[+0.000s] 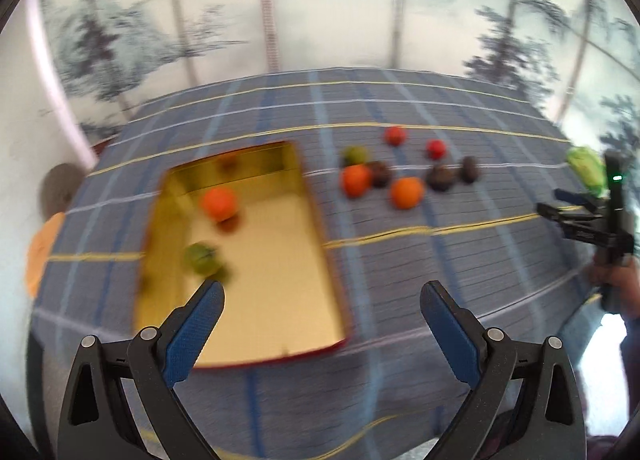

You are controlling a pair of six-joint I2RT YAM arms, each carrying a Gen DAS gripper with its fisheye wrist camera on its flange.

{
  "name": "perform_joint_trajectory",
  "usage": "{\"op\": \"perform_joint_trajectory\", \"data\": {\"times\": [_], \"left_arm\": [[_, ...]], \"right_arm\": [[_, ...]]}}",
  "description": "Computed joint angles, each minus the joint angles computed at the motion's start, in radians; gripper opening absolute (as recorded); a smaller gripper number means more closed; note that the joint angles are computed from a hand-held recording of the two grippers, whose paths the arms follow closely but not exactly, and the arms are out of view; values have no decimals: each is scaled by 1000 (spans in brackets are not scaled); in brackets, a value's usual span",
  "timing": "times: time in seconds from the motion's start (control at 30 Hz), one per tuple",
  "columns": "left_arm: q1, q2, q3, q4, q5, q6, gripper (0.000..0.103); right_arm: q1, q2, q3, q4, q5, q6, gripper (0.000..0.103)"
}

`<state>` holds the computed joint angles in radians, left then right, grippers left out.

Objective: Organize fruits
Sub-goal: 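Move the left gripper to the fruit pile and grasp an orange, then grasp a dark brown dried fruit with the right gripper while the left lifts the orange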

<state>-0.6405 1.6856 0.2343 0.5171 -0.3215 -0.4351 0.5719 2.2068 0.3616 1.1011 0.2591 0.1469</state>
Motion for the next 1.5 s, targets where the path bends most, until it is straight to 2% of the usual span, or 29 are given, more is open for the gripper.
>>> {"op": "perform_joint_trajectory", "data": {"times": [0.13, 0.2, 0.27, 0.4, 0.53, 0.73, 0.8, 0.87, 0.97, 1.13, 1.2, 1.27, 1.37, 1.43, 1.5], "left_arm": [[15, 120, 138, 20, 110, 35, 97], [25, 192, 227, -9, 160, 39, 90], [40, 262, 313, -30, 216, 47, 75], [78, 403, 500, -124, 268, 39, 63], [86, 526, 655, -200, 247, 34, 62], [99, 654, 820, -287, 239, 19, 62], [108, 695, 874, -327, 255, 14, 54], [98, 704, 872, -296, 234, 13, 36], [83, 701, 870, -297, 215, 1, 35], [54, 605, 709, -194, 221, -67, 35], [43, 552, 642, -171, 234, -86, 35], [31, 496, 579, -156, 233, -97, 35], [11, 408, 490, -140, 224, -110, 35], [-2, 357, 443, -133, 214, -121, 35], [-11, 306, 391, -120, 201, -129, 35]], "right_arm": [[-101, 64, -3, 79, -83, 23, 79], [-123, 78, -8, 102, -100, 17, 81], [-137, 81, -14, 124, -122, 6, 86], [-127, 105, -25, 173, -137, -6, 88], [-138, 146, -58, 290, -182, -13, 89], [-137, 171, -73, 356, -210, -37, 90], [-138, 176, -77, 370, -220, -44, 90], [-140, 179, -80, 381, -228, -48, 92], [-138, 178, -81, 385, -232, -53, 93], [-135, 154, -75, 341, -221, -47, 94], [-128, 121, -77, 320, -282, -69, 94], [-91, 68, -54, 244, -286, -99, 92], [-57, -6, 75, -2, -301, -156, 85], [-51, 3, 166, -100, -300, -187, 82], [-49, 21, 271, -226, -301, -214, 71]]}}
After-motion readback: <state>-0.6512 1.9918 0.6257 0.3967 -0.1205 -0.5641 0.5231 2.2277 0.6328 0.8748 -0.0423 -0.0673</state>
